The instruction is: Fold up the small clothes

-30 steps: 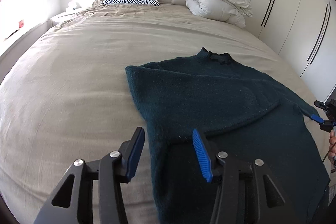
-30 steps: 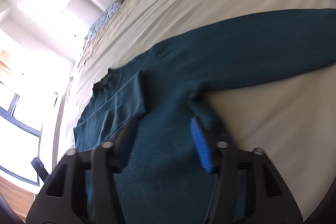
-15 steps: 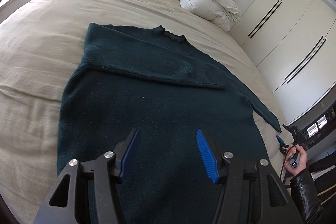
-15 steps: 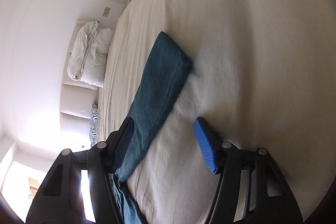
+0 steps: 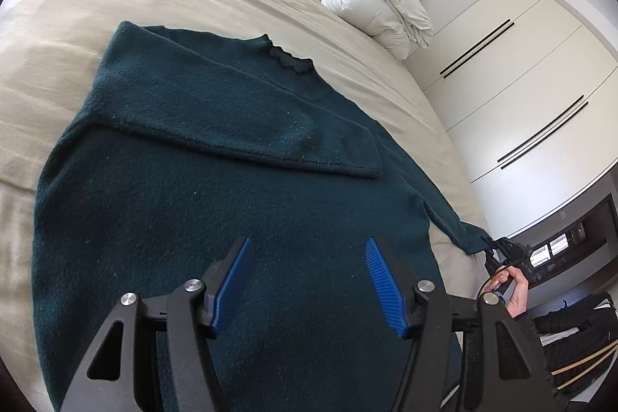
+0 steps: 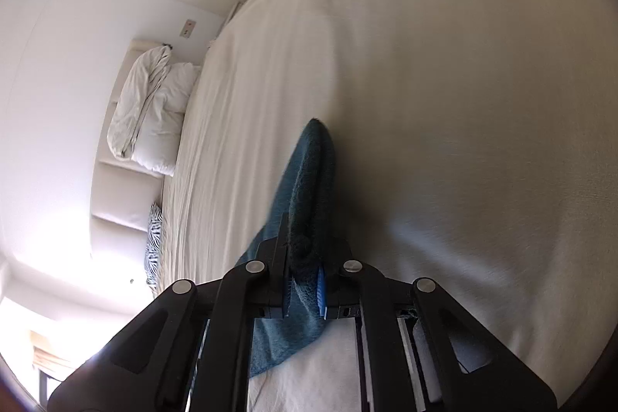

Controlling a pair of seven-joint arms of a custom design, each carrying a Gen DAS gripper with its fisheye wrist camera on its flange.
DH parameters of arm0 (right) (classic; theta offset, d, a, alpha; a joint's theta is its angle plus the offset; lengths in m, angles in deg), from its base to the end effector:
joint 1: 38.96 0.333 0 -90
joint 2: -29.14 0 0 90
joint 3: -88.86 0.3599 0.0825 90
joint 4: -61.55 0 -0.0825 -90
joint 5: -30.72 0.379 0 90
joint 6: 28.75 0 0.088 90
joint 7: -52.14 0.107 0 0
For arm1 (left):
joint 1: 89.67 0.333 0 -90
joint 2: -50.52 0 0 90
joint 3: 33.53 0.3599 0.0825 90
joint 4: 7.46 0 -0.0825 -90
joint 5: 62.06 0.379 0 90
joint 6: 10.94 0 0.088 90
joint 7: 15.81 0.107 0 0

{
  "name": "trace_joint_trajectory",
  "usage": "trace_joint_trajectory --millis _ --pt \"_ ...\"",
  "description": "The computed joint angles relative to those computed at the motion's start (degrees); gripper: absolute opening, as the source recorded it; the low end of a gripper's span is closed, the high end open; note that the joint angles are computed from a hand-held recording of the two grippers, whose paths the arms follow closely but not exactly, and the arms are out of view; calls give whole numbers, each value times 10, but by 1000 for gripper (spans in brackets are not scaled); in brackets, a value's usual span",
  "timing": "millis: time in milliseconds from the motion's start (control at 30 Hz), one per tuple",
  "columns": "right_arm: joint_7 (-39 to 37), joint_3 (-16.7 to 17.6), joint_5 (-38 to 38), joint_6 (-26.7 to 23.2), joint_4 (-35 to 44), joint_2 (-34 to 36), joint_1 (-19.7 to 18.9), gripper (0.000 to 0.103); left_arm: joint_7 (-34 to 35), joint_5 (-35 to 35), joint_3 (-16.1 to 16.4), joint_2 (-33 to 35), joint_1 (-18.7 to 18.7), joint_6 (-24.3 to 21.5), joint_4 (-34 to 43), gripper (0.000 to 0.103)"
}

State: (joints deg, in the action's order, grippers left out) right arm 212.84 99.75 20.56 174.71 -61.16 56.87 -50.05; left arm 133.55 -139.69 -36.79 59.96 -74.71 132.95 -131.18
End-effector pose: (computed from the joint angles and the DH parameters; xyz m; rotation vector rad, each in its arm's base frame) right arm 0.6363 0.0058 0.3358 -0.5090 2.1450 -0.1178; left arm 0.5616 0.1252 0.3821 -2.2537 1.7318 -1.3335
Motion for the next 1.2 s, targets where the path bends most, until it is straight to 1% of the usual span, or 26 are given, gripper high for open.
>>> trace_joint_trajectory --millis 67,167,233,333,367,400,467,500,567,600,633,667,700,733,833,933,1033,1067,1100,1133,1167,1200 --pt "-63 -53 27 -50 29 -24 81 8 -1 0 -2 9 1 -12 16 65" --pt "-158 -95 27 -124 103 -31 178 8 -8 -7 -6 24 5 -36 41 70" --pt "-216 -137 6 -176 159 -24 261 8 -15 -13 -9 35 9 -52 57 71" --pt "-287 -136 -25 -253 265 19 324 8 -22 -31 -12 51 20 -83 75 75" --pt "-301 -141 -32 -273 291 33 349 8 -29 -35 -13 57 23 -92 82 78" --pt "-321 -137 -36 -294 324 52 364 8 -38 -37 -14 66 27 -106 92 80" --pt "-345 -149 -46 -338 391 93 407 8 -68 -36 -17 91 37 -140 115 83" --pt "-356 -146 -45 -356 419 111 418 8 -90 -29 -19 106 42 -157 128 83" --pt "-385 -118 -27 -393 471 150 420 8 -122 -24 -25 130 53 -185 147 83" --pt "-397 -124 -8 -406 493 168 437 8 -131 -24 -29 138 56 -191 153 83" --pt "-405 -113 -10 -397 496 178 435 8 -136 -24 -33 145 59 -196 158 84" --pt "-372 -114 -22 -420 479 169 449 8 -140 -22 -37 151 60 -198 162 85" --pt "-380 -114 -4 -412 471 173 453 8 -146 -19 -40 156 60 -199 166 86" --pt "-371 -115 1 -402 449 168 461 8 -153 -15 -44 162 60 -201 172 86" --pt "-375 -99 26 -382 430 176 449 8 -170 -1 -54 178 59 -206 194 88" --pt "-383 -93 41 -367 431 186 443 9 -187 18 -65 193 52 -205 220 89" --pt "-392 -86 57 -361 435 189 437 10 -217 56 -72 211 38 -194 250 88" --pt "-395 -83 62 -357 432 188 435 10 -227 68 -76 219 36 -193 260 85" --pt "-400 -76 68 -358 431 187 430 13 -237 80 -79 226 34 -193 270 82" --pt "-411 -62 77 -358 427 186 418 17 -247 96 -81 231 32 -194 276 76" --pt "-421 -51 85 -356 414 179 410 19 -252 105 -86 235 33 -195 281 72" --pt "-426 -46 93 -356 409 174 405 25 -252 109 -91 236 33 -194 281 70"
